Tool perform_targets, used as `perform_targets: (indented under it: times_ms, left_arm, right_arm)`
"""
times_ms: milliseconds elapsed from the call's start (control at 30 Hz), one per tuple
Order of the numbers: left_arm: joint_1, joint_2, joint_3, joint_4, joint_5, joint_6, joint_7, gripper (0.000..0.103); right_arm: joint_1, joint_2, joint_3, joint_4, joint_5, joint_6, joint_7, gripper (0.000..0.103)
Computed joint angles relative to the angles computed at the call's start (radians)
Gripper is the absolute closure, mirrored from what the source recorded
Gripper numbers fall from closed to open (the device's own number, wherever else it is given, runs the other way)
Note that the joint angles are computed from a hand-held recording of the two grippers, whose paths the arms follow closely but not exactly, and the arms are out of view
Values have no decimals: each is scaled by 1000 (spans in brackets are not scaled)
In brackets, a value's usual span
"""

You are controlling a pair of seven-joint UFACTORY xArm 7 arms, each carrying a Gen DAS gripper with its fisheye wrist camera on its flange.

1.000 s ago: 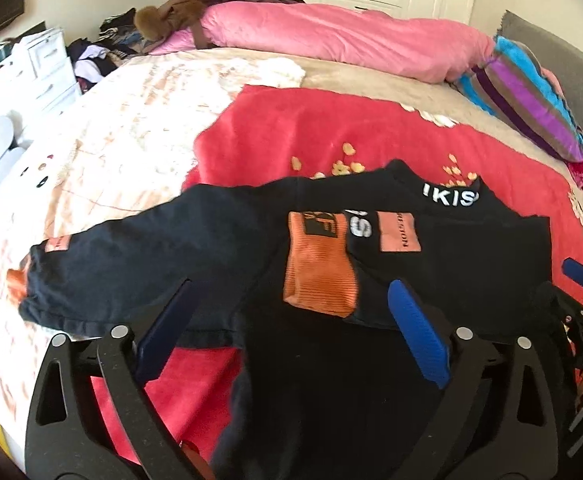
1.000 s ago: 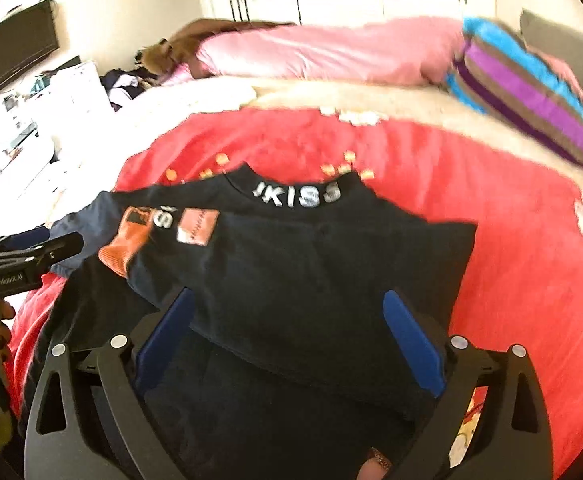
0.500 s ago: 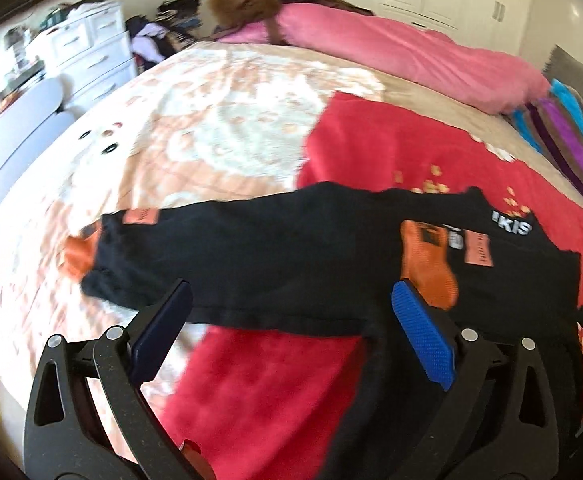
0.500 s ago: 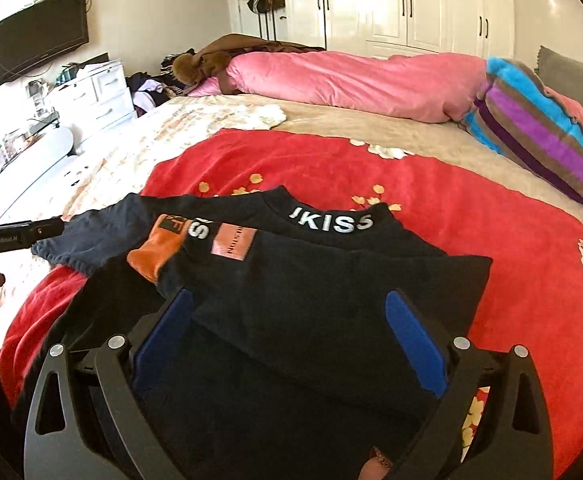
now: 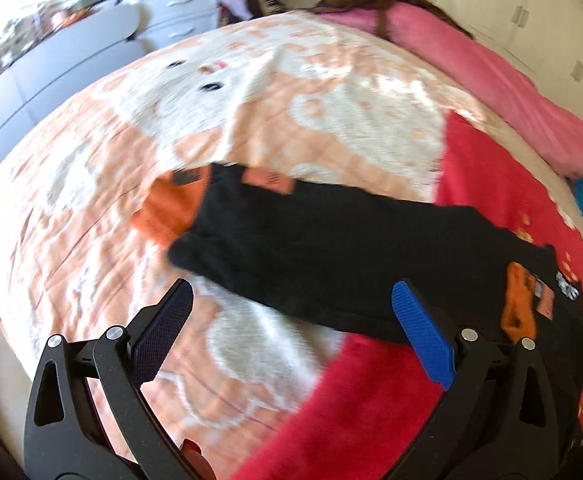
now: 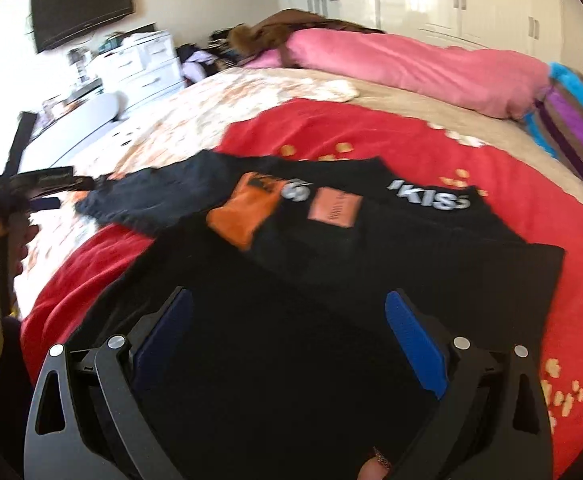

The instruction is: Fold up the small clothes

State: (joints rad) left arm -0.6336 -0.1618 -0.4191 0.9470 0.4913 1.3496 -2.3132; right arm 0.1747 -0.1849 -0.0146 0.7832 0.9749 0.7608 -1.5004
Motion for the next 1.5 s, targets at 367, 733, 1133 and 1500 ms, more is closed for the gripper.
perform_targets:
  times_ms: [367,733,1133,1500]
  left_arm:
    - [53,-243,-67,-293,-81,-165,-283,12]
    - [114,-319,-140,-381,-25,-212,-450,94]
    - [100,-41,-196,47,314,41,-223,95]
    - [-24,449,-75,529,616,-125,-6,95]
  right_arm:
    - [45,-79,2,-92,-34,44,-69,6]
    - [39,-31,-4,-63,-18,-9,-32,6]
    - [-61,118,-20,133,-21,49,201,6]
    - [-236,285,-11,374,2,62,428,6]
